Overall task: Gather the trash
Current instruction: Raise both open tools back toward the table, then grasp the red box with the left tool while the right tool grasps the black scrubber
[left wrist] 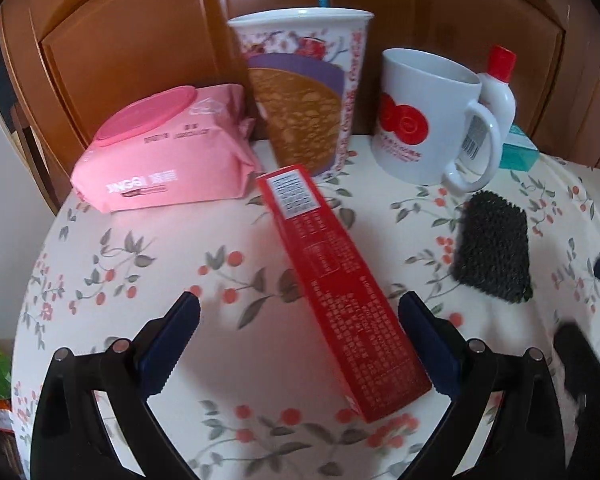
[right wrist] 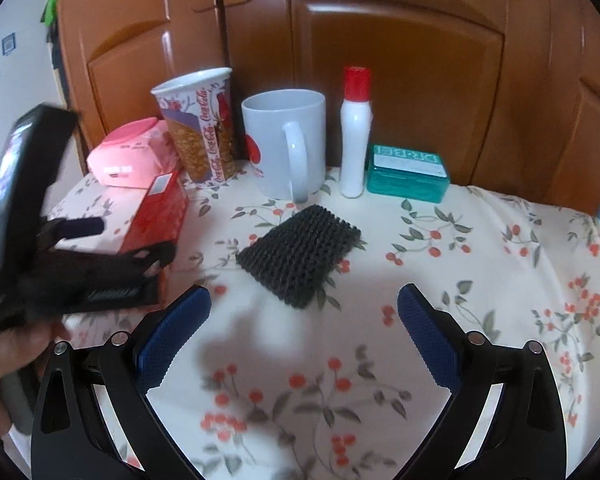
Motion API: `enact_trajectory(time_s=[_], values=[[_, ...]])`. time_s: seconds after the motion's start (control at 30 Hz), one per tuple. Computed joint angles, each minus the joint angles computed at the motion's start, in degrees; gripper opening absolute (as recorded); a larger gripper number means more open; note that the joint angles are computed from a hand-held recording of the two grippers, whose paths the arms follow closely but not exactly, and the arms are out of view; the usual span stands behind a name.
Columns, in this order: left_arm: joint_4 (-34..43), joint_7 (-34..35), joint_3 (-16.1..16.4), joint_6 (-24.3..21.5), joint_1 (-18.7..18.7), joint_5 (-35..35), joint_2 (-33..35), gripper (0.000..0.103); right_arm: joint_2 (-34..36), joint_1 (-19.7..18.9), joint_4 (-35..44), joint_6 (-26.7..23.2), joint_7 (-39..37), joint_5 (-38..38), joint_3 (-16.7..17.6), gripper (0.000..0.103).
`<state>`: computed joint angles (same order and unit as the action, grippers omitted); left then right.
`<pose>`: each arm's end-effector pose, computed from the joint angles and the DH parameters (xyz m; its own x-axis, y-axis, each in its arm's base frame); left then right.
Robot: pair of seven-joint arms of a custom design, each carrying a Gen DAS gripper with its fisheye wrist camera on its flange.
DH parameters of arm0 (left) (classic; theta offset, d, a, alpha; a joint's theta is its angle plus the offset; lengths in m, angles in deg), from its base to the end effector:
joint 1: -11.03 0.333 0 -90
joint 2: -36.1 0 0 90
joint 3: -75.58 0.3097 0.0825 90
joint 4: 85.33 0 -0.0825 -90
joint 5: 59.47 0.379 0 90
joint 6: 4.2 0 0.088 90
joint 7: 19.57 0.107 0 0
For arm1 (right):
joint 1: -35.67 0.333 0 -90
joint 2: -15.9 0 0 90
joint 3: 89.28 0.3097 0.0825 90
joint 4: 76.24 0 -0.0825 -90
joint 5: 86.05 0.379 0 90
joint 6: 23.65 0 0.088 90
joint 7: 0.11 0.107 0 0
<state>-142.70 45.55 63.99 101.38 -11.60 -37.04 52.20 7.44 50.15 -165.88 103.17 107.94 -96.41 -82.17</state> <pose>0.5557 -0.3067 0.7576 -0.1123 -0.9916 -0.0646 -0.7858 0.1284 -0.6049 0.4982 0.1987 0.7792 0.1291 -0.9911 -0.0317 -0.6819 -0.0655 -0.7285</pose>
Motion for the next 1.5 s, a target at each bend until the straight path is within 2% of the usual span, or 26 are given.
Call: enact_trajectory(time_s=[0.13, 0.3, 0.5, 0.57, 0.67, 0.87, 0.93, 1.03, 1.1, 1.17, 1.33, 1.37, 1.5], values=[[-4.0, 0.6, -0.2, 2.4, 1.5, -1.5, -2.6, 0.098, 4.6, 0.6, 5.7, -3.5, 1.6, -2.8, 0.5, 0.097], [-6.6, -0.2, -0.2, 3.3, 2.4, -0.9, -4.0, 0.097, 10.0, 2.7, 12.0, -7.1, 3.9, -6.2, -0.8, 0.096], [-8.2, 0.4, -0.5, 4.8, 3.9, -2.6, -4.7, 0.097, 13.7, 4.6, 16.4, -9.6, 3.6, -6.9, -2.6, 0.083], [-8.4, 0.5, -0.5, 5.1, 4.0, -2.5, -4.8, 0.097, 15.0, 5.0, 17.8, -10.7, 3.2, -6.6, -3.1, 0.069], [-8.6, 1.2, -0.4, 5.5, 4.5, -2.6, -4.6, 0.097, 15.9, 5.6, 19.0, -11.6, 2.9, -6.1, -3.7, 0.060], [-8.0, 0.8, -0.7, 5.2, 3.6, -1.4, -4.1, 0.097, 16.2, 6.3, 19.0, -11.5, 2.0, -6.5, -4.3, 0.049], [-7.8, 0.6, -0.8, 5.3, 3.4, -1.5, -3.9, 0.092, 16.0, 6.5, 18.6, -11.1, 1.6, -6.7, -4.3, 0.044], [-8.0, 0.8, -0.8, 5.1, 3.4, -2.3, -3.7, 0.079, 15.4, 6.5, 17.7, -10.3, 1.1, -6.3, -4.2, 0.036], [-8.4, 0.9, -0.8, 5.3, 3.4, -2.4, -3.7, 0.067, 14.7, 6.1, 16.8, -10.0, 0.4, -5.8, -4.2, 0.032], [-9.3, 1.0, -0.8, 6.1, 3.4, -2.4, -4.0, 0.063, 14.0, 6.2, 15.7, -9.5, 0.2, -6.4, -4.0, 0.027], [-9.4, 1.2, -1.1, 6.8, 3.3, -2.9, -3.8, 0.040, 11.5, 5.3, 12.3, -7.8, -0.1, -5.3, -3.6, 0.023], [-9.2, 1.5, -1.2, 6.9, 3.2, -3.0, -3.6, 0.032, 10.9, 5.0, 11.6, -7.5, -0.5, -5.0, -3.5, 0.023], [-8.9, 1.7, -1.2, 7.0, 2.5, -2.4, -3.2, 0.031, 9.5, 3.9, 9.7, -6.1, -2.4, -3.7, -3.3, 0.023]])
